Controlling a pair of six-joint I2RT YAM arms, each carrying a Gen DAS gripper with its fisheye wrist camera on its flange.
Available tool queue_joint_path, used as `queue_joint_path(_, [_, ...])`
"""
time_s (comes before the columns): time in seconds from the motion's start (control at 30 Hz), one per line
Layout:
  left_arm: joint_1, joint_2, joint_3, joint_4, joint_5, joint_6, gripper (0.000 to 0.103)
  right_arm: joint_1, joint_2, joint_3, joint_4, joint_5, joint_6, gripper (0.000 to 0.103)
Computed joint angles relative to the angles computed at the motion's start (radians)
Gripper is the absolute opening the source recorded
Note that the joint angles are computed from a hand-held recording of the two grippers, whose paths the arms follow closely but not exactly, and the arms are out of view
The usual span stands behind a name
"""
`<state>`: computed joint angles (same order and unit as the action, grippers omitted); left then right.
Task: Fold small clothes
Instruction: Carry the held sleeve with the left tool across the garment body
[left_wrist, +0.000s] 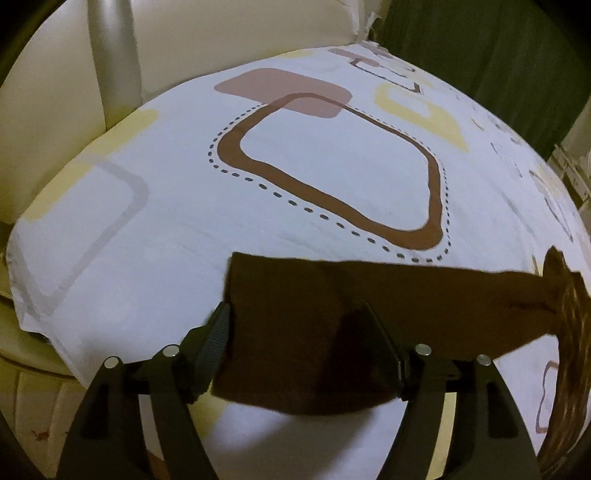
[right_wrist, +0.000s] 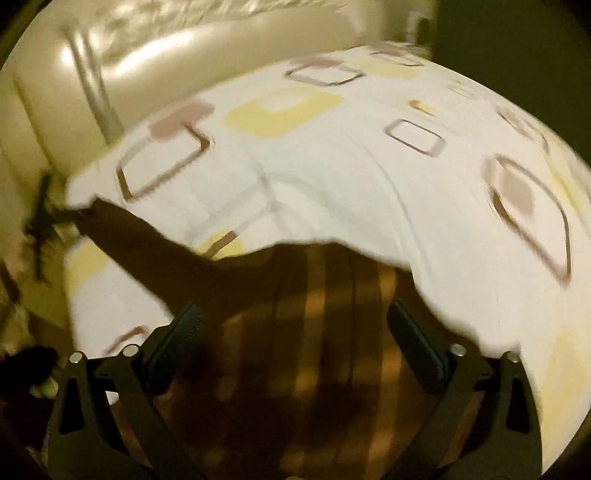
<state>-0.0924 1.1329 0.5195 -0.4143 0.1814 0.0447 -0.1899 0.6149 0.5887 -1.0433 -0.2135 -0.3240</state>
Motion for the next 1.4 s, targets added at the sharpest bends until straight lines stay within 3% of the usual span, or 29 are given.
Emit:
queue_joint_path(0.1, [0.011, 0.011, -0.011, 0.034, 0.028, 0.028, 0.076, 0.195, 0.283, 0.001, 0.221, 0.15, 0.07, 0.068])
queue_joint_path(0.17, [-0.004, 0.013, -0.016, 0.053, 0.031, 0.055, 0.076, 0.277, 0.441, 0.008, 0.322, 0.226, 0.066, 0.068])
queue_joint_path(0.33, [-0.055, 0.083, -0.002, 0.112, -0.01, 0.05, 0.08, 0.395, 0.626, -0.004, 0.461, 0.327, 0.0, 0.066])
queue_joint_path(0.37, [-0.069, 0.098, 0.001, 0.122, -0.027, 0.049, 0.08, 0.404, 0.663, 0.004, 0.467, 0.33, -0.014, 0.053])
queue_joint_path(0.4, [-0.09, 0.111, 0.004, 0.131, -0.053, 0.047, 0.08, 0.403, 0.677, 0.014, 0.453, 0.304, -0.017, 0.027])
queue_joint_path(0.43, [-0.105, 0.114, 0.003, 0.139, -0.069, 0.044, 0.08, 0.38, 0.694, 0.031, 0.43, 0.243, -0.028, 0.011])
queue_joint_path(0.47, [-0.119, 0.119, 0.002, 0.15, -0.087, 0.041, 0.075, 0.377, 0.689, 0.041, 0.415, 0.223, -0.026, 0.003])
queue_joint_path(0.5, [-0.128, 0.118, 0.002, 0.152, -0.097, 0.037, 0.071, 0.39, 0.674, 0.039, 0.411, 0.24, -0.028, 0.003])
queue_joint_path(0.53, [-0.147, 0.108, -0.004, 0.163, -0.128, 0.031, 0.054, 0.408, 0.652, 0.034, 0.408, 0.261, -0.035, 0.003])
queue_joint_path(0.57, [-0.154, 0.102, -0.002, 0.16, -0.134, 0.03, 0.031, 0.423, 0.621, 0.026, 0.409, 0.274, -0.037, 0.003])
queue_joint_path(0.63, [-0.153, 0.095, 0.014, 0.129, -0.114, 0.019, 0.008, 0.42, 0.518, 0.012, 0.409, 0.272, -0.031, 0.003])
queue_joint_path(0.8, [-0.179, 0.049, -0.018, 0.147, -0.173, -0.014, 0.008, 0.353, 0.356, -0.015, 0.455, 0.292, -0.001, 0.002])
queue_joint_path(1.03, [-0.118, 0.038, -0.071, 0.236, -0.164, -0.121, 0.008, 0.386, 0.503, -0.113, 0.689, 0.369, 0.092, 0.002])
queue_joint_path(1.2, [-0.119, 0.014, -0.069, 0.203, -0.172, -0.119, 0.008, 0.415, 0.621, -0.174, 0.829, 0.426, 0.169, 0.004])
queue_joint_path(1.23, [-0.109, 0.011, -0.061, 0.185, -0.162, -0.115, 0.009, 0.403, 0.603, -0.17, 0.811, 0.409, 0.186, 0.006])
queue_joint_path(1.37, [-0.064, -0.045, -0.05, 0.124, -0.173, -0.112, 0.013, 0.329, 0.418, -0.174, 0.694, 0.326, 0.235, 0.034])
queue_joint_path(1.4, [-0.052, -0.064, -0.05, 0.108, -0.21, -0.112, 0.013, 0.286, 0.31, -0.181, 0.624, 0.289, 0.241, 0.043])
